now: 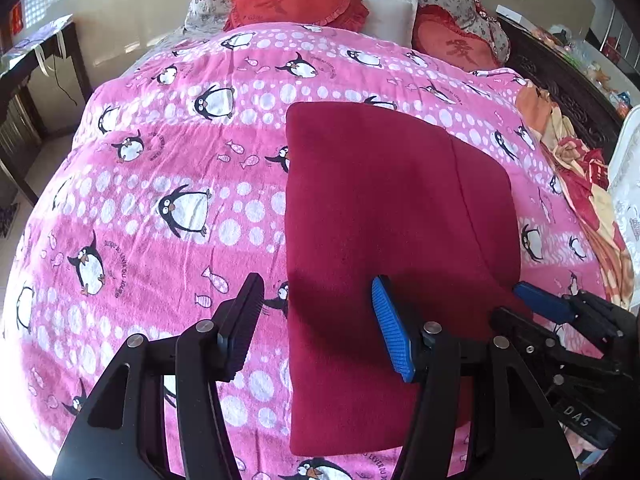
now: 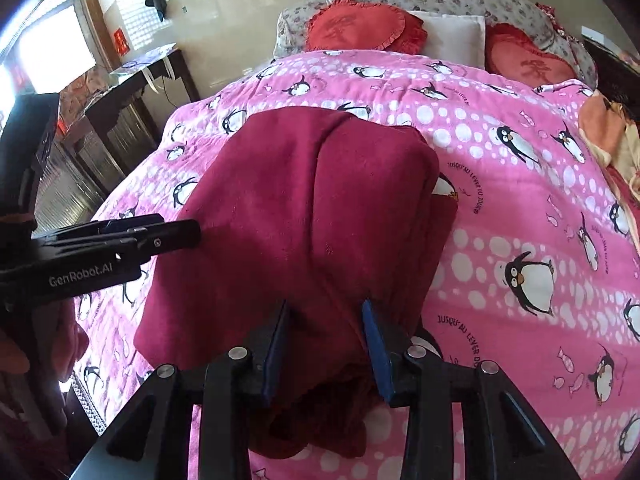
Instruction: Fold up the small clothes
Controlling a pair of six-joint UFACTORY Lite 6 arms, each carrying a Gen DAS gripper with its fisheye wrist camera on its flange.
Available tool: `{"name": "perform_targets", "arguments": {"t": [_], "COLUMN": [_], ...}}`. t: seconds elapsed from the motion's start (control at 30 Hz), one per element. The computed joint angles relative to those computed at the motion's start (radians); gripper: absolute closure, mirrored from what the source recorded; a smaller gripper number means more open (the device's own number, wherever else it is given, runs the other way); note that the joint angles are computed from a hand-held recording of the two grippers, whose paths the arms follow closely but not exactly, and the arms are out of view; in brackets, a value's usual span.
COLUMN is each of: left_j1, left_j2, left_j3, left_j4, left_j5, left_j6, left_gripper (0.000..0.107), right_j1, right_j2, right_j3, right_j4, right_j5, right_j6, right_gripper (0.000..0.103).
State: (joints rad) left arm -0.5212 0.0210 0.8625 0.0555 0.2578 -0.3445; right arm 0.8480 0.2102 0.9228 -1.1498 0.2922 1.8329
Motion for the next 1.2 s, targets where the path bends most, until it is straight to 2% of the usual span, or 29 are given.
{"name": "perform_targets", "arguments": {"t": [0.1, 0.23, 0.43, 0.57, 0.7, 1.2], "left_j1": [-0.005, -0.019, -0.029, -0.033, -0.039, -0.052], "left_j2": [-0.033, -0.07, -0.107, -0.138, -0.163, -0.176], "left_j3": [-0.018, -0.033, -0.046, -0.061, -0.074, -0.086], "left_j4": [0.042, 0.154, 0.178, 0.192, 0.227, 0.245], "left_j5": [0.002, 0.022, 0.054, 0.062, 0.064, 0.065], "left_j6": [-0.05, -0.179, -0.21, -0.228, -0.264, -0.292], "left_gripper": [0.051, 0.051, 0.051, 0.051, 0.051, 0.051], "right_j1": [0.013, 0.076, 0.124, 0.117, 0.125, 0.117], "right_j2": [-0.076, -0.134, -0.109, -0.089, -0.091, -0.068], "right_j3": [-0.023, -0.026, 0.057, 0.082, 0.081, 0.103], "right_j4": [0.062, 0.001, 0.079, 0.103, 0.103, 0.143], "right_j5": [0.037, 0.127, 0.243, 0.242, 0.251, 0.267], "right_j6": [-0.04, 0.09, 0.045, 0.043, 0.064, 0.036], "right_gripper": [0.065, 0.054, 0.053, 0.051, 0.043, 0.042]}}
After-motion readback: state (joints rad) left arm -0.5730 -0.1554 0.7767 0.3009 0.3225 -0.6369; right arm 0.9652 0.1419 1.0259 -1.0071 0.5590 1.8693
